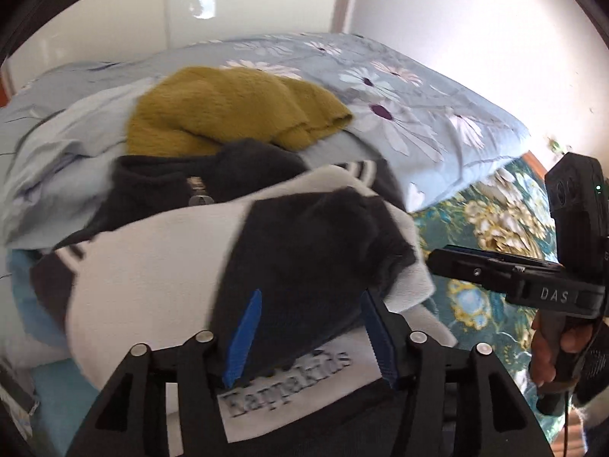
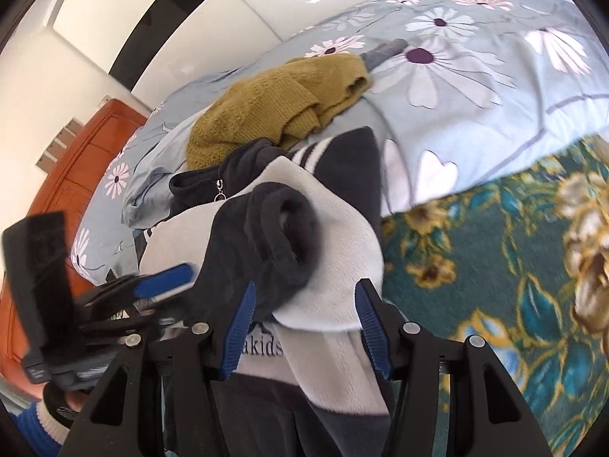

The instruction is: Fold clothes

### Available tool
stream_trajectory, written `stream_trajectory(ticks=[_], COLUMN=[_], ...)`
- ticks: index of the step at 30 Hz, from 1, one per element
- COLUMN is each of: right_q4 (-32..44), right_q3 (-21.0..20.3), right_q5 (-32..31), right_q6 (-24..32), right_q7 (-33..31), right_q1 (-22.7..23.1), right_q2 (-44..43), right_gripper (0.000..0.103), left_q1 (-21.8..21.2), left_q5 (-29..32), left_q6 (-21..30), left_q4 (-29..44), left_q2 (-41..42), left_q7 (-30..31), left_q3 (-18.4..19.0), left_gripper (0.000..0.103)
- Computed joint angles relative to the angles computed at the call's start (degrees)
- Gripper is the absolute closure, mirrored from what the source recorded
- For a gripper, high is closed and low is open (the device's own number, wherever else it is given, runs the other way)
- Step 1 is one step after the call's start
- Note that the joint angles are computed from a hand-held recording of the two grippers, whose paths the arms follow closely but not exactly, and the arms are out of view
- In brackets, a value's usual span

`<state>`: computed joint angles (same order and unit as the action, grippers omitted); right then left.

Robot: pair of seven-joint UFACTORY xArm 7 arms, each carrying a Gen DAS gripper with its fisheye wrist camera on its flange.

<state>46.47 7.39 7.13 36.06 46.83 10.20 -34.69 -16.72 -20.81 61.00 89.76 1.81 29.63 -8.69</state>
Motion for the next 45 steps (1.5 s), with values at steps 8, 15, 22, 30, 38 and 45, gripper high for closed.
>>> stream_trajectory(ticks=[8, 15, 22, 30, 38, 45], right_q4=[9.1, 11.2, 16.0, 11.4, 12.7, 11.7], right_q3=[-2.5, -3.0, -0.9, 0.7, -0.5, -0.1], right_q5=[0.3, 5.6, 1.1, -5.8, -5.0, -2.6], right_q6=[3.1, 1.0, 4.0, 7.6, 11.5, 15.2], right_q7=[-6.9, -7.7, -5.7, 0.8, 2.3, -2.2], right_q1=[0.1, 1.2, 0.3, -2.6, -2.3, 0.5], right_q2=[13.0, 16.9, 17.3, 12.0, 15.7, 8.5], right_gripper=[0.047, 0.047, 0.087, 0.087, 0.086, 0.053], left_q1=[9.8, 15.9, 15.4, 14.1, 12.5, 15.5], left_q5=[3.5, -6.0, -5.0, -4.4, -1.0, -4.7], left_q6=[2.3, 8.6, 6.1, 5.1, 6.3, 12.0], left_q4=[11.5, 17.7, 14.7, 12.3, 11.3, 1.0], left_q2=[10.7, 17.9, 16.2, 15.5, 13.6, 3.0], left_q7=[-13.6, -16.7, -14.4, -13.4, -12.0, -2.2], left_q3=[5.6, 3.3, 2.7, 2.4, 2.6, 4.8], left_gripper=[0.037, 0.037, 0.036, 0.034, 0.035, 0.035])
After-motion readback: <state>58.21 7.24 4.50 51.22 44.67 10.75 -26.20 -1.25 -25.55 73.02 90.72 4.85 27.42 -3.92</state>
